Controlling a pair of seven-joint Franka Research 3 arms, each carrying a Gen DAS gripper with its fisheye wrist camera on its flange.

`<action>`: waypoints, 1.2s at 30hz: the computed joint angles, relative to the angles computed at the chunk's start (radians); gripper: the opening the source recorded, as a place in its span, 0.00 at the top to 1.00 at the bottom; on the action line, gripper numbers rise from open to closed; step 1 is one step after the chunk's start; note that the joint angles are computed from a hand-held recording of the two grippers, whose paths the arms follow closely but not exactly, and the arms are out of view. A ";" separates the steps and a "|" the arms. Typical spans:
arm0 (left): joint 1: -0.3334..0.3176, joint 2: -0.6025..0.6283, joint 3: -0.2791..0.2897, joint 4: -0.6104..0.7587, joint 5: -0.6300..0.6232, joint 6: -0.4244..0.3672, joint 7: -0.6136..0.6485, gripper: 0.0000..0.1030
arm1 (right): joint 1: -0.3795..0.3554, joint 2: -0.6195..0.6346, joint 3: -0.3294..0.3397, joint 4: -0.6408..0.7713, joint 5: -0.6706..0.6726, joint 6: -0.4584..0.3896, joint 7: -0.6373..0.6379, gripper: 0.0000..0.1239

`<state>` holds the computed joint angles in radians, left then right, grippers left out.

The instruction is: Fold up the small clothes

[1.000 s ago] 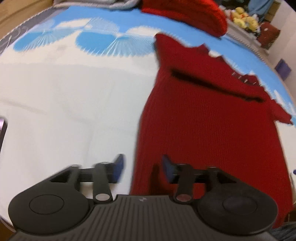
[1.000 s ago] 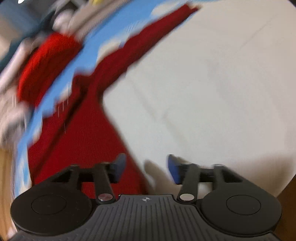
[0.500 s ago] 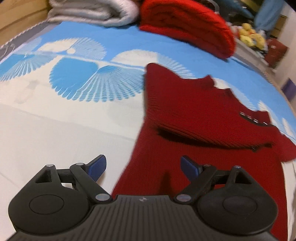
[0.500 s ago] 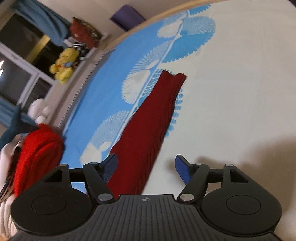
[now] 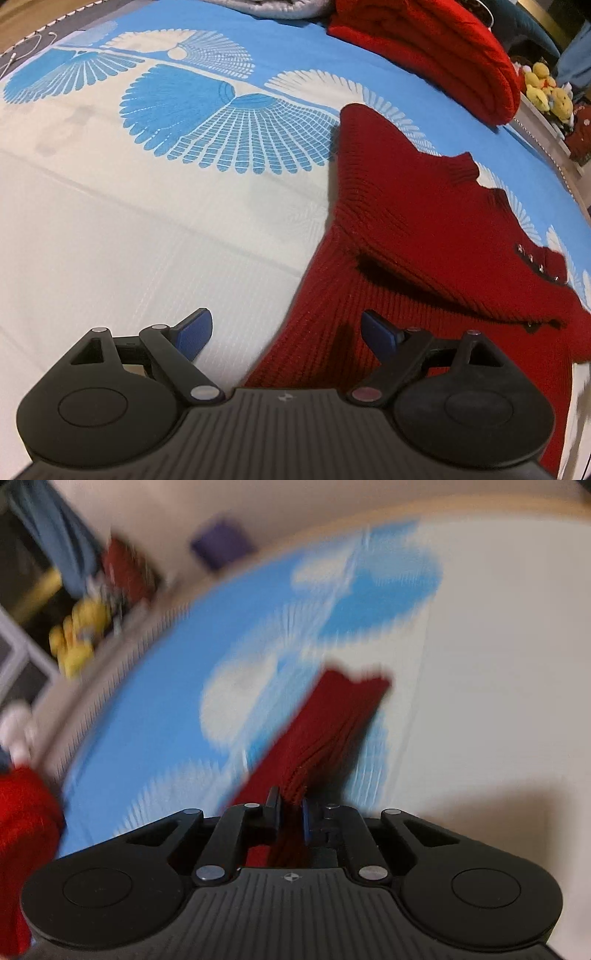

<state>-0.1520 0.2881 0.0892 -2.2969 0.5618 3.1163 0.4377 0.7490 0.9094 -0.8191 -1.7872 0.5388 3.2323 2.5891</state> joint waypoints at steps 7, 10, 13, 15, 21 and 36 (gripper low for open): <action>-0.004 -0.007 0.003 -0.013 -0.012 0.022 0.004 0.12 | 0.135 0.089 -0.137 -0.014 0.156 -0.137 -0.050 0.91; -0.017 -0.016 0.021 -0.026 -0.010 0.043 -0.001 0.12 | 0.111 0.079 -0.119 0.009 0.035 -0.175 0.010 0.91; -0.049 -0.024 0.065 -0.034 -0.002 0.058 -0.025 0.12 | 0.213 0.126 -0.224 -0.005 0.000 -0.155 -0.030 0.91; -0.096 -0.026 0.122 -0.034 0.010 0.056 -0.069 0.12 | 0.266 0.139 -0.276 -0.010 -0.104 -0.104 -0.028 0.91; -0.254 -0.053 0.315 -0.010 0.200 -0.079 -0.370 0.12 | 0.465 0.151 -0.242 0.045 0.147 0.178 -0.682 0.91; 0.085 -0.155 0.046 -0.129 0.043 -0.018 -0.249 0.11 | 0.092 -0.263 0.441 -0.070 -0.962 0.069 -0.480 0.55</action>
<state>-0.0671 0.1327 0.1349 -2.4263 0.6050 3.0986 0.1883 0.8406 0.6467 -0.3784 -1.8569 -0.4229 3.3012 2.1093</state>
